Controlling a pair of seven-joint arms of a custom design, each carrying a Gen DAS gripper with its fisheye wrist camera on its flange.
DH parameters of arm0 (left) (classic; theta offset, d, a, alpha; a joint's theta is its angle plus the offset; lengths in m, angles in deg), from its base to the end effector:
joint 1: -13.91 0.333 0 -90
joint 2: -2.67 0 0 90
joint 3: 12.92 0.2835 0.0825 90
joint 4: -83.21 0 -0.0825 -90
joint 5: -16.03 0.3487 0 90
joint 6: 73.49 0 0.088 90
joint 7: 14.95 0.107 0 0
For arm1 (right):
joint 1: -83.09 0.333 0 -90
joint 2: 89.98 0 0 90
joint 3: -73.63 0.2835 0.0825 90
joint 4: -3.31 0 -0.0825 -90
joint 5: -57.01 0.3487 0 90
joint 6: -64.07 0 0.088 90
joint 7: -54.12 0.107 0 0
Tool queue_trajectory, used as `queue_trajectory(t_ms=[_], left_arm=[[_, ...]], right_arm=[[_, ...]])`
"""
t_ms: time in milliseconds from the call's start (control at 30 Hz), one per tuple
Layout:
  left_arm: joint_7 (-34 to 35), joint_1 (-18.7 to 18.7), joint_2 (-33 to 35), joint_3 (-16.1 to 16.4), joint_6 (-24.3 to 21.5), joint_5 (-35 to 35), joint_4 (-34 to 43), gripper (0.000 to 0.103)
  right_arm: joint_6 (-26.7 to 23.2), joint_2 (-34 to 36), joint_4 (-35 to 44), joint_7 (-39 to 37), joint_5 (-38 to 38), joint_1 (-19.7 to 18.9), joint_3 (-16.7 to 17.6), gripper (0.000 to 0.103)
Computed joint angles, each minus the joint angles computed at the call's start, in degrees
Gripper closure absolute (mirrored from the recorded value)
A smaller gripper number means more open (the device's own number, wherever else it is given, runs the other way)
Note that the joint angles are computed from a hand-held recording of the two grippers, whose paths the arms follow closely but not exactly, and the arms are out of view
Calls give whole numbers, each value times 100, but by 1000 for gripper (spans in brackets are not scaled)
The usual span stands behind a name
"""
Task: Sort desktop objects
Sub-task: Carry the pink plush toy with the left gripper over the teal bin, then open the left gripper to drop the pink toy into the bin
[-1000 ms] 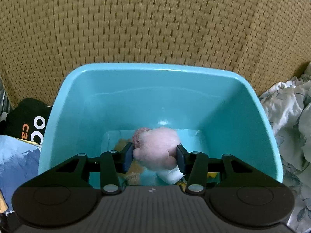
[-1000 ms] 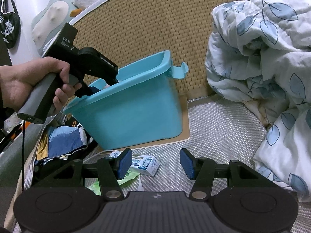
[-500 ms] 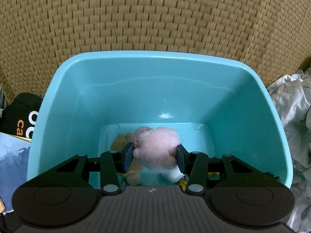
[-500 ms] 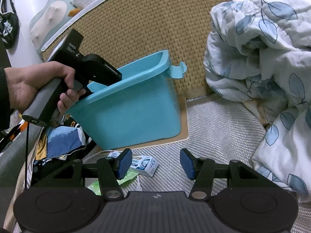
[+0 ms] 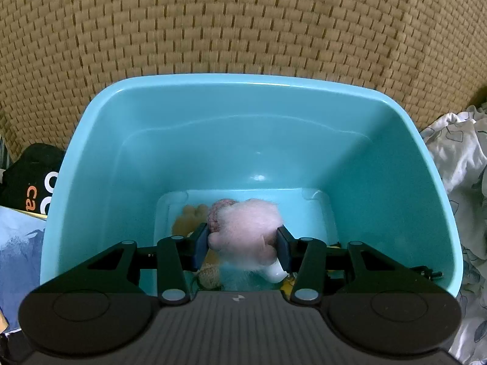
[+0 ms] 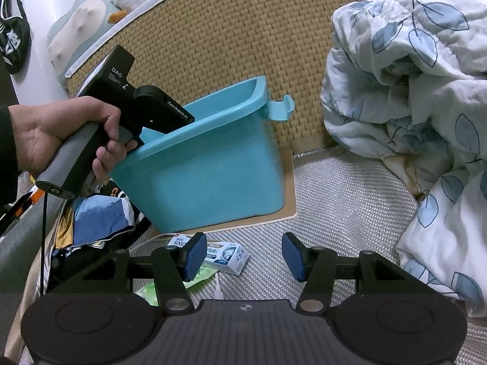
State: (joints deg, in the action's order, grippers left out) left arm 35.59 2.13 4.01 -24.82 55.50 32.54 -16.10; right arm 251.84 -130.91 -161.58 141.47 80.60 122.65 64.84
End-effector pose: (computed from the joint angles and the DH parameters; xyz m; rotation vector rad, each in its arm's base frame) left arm 0.5306 -0.2227 0.5801 -2.0602 1.7699 -0.5826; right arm 0.3189 0.1385 0.4927 -1.5442 1.3721 -0.3469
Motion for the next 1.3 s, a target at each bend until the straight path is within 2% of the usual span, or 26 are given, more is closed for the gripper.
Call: queue_trajectory(t_ms=[267, 467, 767, 867, 1033, 1300], left_arm=[[27, -14, 29, -3, -187, 39, 129, 53], [-10, 2, -12, 8, -92, 70, -12, 53], [-80, -4, -81, -5, -168, 189, -37, 52], [-67, 0, -140, -5, -169, 169, -103, 51], [-80, 1, -300, -13, -224, 146, -161, 50], [25, 35, -461, -13, -487, 92, -67, 49]], right_arm=[[31, -32, 14, -1, 15, 80, -132, 44], [46, -79, 15, 1, 59, 231, -295, 44], [105, -106, -16, 24, 50, 271, -314, 44], [247, -154, -62, 21, -6, 383, -419, 44], [198, -139, -55, 107, -59, 399, -479, 44], [237, -122, -58, 167, -112, 427, -548, 44]])
